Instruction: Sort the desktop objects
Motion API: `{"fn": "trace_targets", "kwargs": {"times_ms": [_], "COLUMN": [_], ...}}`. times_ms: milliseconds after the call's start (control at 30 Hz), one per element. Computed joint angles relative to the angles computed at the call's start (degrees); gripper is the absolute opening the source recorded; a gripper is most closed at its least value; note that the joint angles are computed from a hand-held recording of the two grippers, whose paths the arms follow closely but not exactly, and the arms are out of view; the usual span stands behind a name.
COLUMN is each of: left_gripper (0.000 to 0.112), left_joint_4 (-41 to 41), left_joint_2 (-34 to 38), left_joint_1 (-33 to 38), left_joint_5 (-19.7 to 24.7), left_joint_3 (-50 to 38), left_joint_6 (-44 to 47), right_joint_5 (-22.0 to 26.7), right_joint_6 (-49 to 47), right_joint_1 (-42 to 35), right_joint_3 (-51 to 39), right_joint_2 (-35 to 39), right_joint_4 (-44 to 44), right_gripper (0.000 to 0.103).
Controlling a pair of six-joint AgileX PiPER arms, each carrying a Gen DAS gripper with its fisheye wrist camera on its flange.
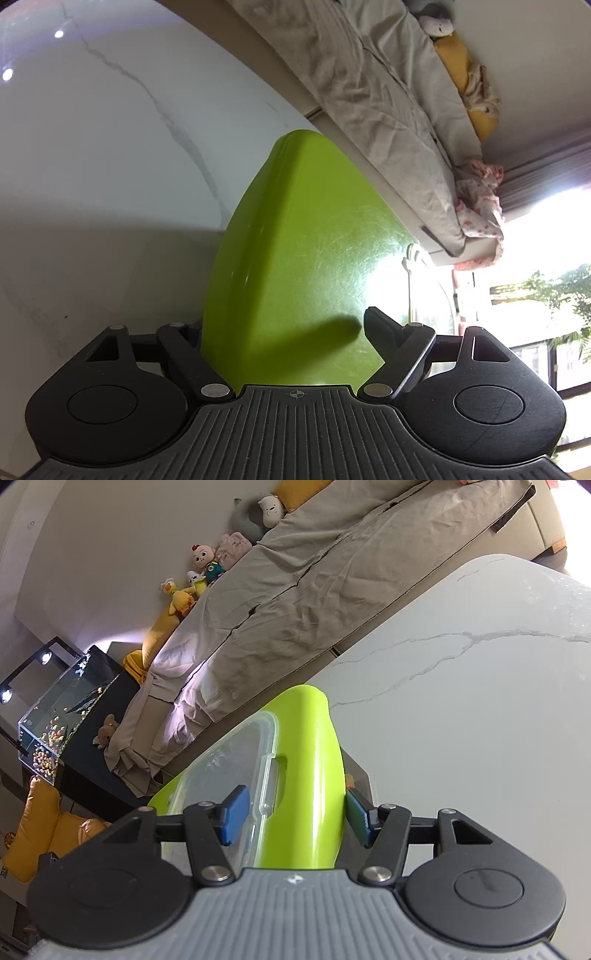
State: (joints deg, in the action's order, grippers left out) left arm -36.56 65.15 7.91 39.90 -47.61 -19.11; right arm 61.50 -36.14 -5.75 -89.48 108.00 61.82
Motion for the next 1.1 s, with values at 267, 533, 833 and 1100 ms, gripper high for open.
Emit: {"fn": "trace_targets", "kwargs": {"times_ms": [267, 533, 833, 1100], "left_gripper": [0.094, 0.093, 0.093, 0.092], "left_joint_4": [9.15, 4.81, 3.77, 15.04], "left_joint_2": [2.2, -3.7, -8.17, -3.73], "left_joint_1": [-5.29, 0.23, 0.14, -8.98], "left_joint_5": [-0.91, 1.79, 5.77, 1.12], "left_joint_3": [-3.13, -0.73, 2.77, -0.86], "left_joint_6": [-6.09, -2.5, -1.84, -14.35], "right_joint_5": [-0.72, 1.07, 6.68, 3.4], "right_joint_6": [-1.04, -0.78, -4.27, -2.82], "right_joint_1": [-0.32, -2.57, -8.36, -5.11], "right_joint_3": [0.36, 3.5, 13.63, 11.92], "right_joint_2": [0.35, -2.66, -7.3, -8.04], "right_joint_4": [1.08, 1.66, 4.31, 2.86], "right_gripper": [0.06, 0.06, 0.063, 0.047]}}
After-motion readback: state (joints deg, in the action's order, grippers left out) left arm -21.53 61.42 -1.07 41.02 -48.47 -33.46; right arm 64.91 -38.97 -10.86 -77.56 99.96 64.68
